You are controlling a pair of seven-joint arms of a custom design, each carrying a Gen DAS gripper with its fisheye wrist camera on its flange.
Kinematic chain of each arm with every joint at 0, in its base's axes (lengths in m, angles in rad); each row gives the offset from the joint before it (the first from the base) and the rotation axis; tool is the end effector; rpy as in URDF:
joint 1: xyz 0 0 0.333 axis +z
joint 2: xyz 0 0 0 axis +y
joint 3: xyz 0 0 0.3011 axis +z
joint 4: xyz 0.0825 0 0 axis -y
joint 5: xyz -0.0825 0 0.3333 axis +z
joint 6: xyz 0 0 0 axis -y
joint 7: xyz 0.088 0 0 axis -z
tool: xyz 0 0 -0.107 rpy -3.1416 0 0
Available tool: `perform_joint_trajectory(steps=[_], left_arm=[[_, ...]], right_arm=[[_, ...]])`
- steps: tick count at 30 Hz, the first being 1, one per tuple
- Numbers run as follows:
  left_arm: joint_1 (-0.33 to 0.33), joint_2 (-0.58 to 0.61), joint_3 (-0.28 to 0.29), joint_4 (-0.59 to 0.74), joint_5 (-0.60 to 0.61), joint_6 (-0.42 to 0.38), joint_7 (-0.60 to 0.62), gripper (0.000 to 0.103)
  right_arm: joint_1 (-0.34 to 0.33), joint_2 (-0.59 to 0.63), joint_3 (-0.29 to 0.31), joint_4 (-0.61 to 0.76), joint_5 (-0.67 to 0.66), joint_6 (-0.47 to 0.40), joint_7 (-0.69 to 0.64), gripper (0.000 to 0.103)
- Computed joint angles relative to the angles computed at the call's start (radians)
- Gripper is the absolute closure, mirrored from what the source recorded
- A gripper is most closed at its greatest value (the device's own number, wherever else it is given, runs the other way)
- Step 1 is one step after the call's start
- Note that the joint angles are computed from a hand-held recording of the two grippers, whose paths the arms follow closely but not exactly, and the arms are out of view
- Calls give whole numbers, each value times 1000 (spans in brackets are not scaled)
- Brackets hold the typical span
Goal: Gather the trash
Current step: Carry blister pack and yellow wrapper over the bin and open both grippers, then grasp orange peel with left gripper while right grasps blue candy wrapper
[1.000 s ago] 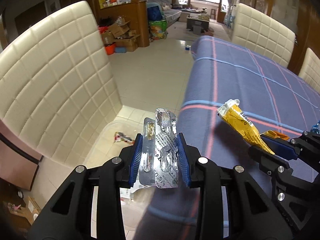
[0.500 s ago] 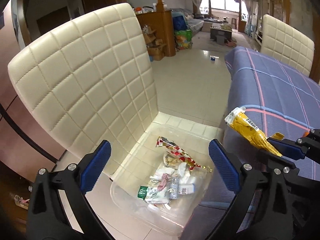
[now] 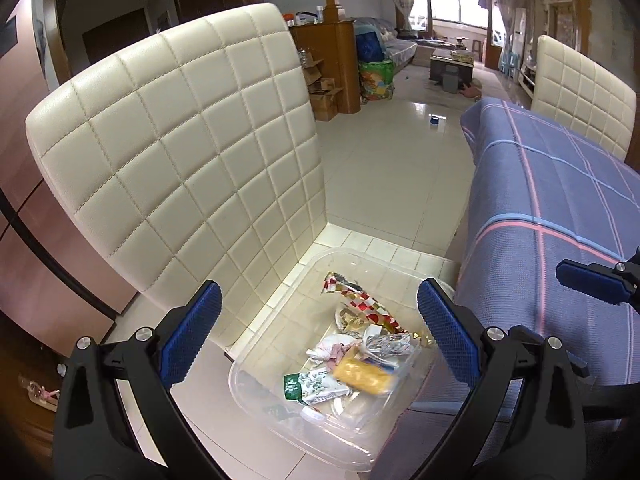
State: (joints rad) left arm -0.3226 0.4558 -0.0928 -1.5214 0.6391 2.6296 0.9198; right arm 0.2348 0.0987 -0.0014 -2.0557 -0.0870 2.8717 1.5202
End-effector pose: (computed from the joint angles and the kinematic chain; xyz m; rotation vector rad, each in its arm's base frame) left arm 0.6196 -0.2757 0.4767 -1.5683 1.9148 -0.6529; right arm 0.5553 0.1371 0.4867 -2.0919 1.4490 -0.6632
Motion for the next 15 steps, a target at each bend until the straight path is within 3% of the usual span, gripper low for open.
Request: perform_joint_trajectory(steps=[6, 15], left_arm=[[-33, 19, -22, 44, -8, -17, 35, 5], [-103, 81, -72, 162, -86, -61, 142, 5]], right_arm=[[-34, -62, -19, -71, -30, 20, 50, 53], [-158, -199, -21, -219, -51, 53, 110, 53]])
